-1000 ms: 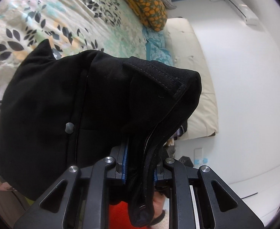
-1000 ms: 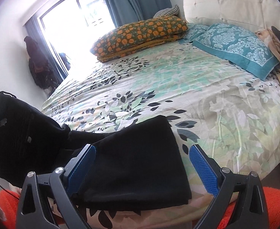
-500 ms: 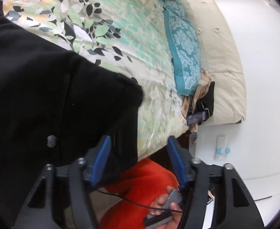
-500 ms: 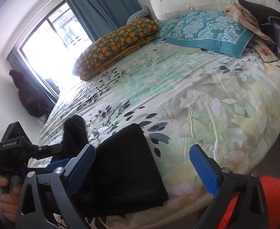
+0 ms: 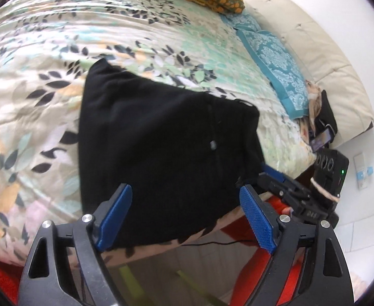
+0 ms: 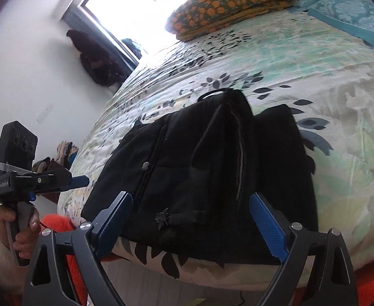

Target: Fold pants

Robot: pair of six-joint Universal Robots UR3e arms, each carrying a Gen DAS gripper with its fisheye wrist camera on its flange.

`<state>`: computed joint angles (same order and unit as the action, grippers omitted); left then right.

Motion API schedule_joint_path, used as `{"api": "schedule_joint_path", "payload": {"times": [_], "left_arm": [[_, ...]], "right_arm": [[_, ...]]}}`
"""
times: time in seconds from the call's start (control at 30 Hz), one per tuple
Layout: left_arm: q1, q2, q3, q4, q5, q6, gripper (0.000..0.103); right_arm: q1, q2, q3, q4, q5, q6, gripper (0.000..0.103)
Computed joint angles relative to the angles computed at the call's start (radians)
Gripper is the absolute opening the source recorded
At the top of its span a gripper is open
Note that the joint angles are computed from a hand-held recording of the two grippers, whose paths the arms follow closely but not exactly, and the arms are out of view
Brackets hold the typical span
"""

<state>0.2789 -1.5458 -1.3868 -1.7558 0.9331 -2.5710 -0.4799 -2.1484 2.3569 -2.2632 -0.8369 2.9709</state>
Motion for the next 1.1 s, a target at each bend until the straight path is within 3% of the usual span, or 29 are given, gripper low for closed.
{"api": "schedule_joint_path", "payload": {"times": [0.03,0.07,0.1,0.17,0.23,0.5,0.73,1.03,1.1], "left_arm": [[0.03,0.036,-0.054,0.008,0.011,0.018,0.087],[0.053,0.066,-0.103,0.024,0.016,0.028,0.087],[0.082,0.099,-0.15,0.038,0.018,0.037,0.087],[0.128,0.141,-0.203,0.043,0.017,0.054,0.087],[0.171,0.161,-0.223,0.026,0.015,0.086,0.087],[0.186,0.212,-0.264,0.088,-0.015,0.085,0.087],[0.078,0.261,-0.385,0.325,0.082,0.026,0.087],[-0.094,0.341,-0.47,0.516,0.172,0.055,0.089],[-0.124,0.344,-0.494,0.538,0.202,0.064,0.089]], "right_arm": [[0.081,0.09,-0.031,-0.078,-0.092,0.048,0.09],[0.149,0.165,-0.061,-0.123,-0.189,0.098,0.083],[0.175,0.208,-0.078,-0.124,-0.223,0.121,0.077],[0.186,0.2,-0.085,-0.131,-0.258,0.149,0.031],[0.167,0.136,-0.066,-0.15,-0.246,0.153,0.017],[0.348,0.043,-0.158,-0.247,-0.478,0.251,0.015],[0.147,0.018,-0.071,-0.042,-0.422,0.224,0.017],[0.161,0.035,-0.05,-0.084,-0.52,0.259,0.018],[0.13,0.05,-0.045,-0.063,-0.484,0.245,0.022]]}}
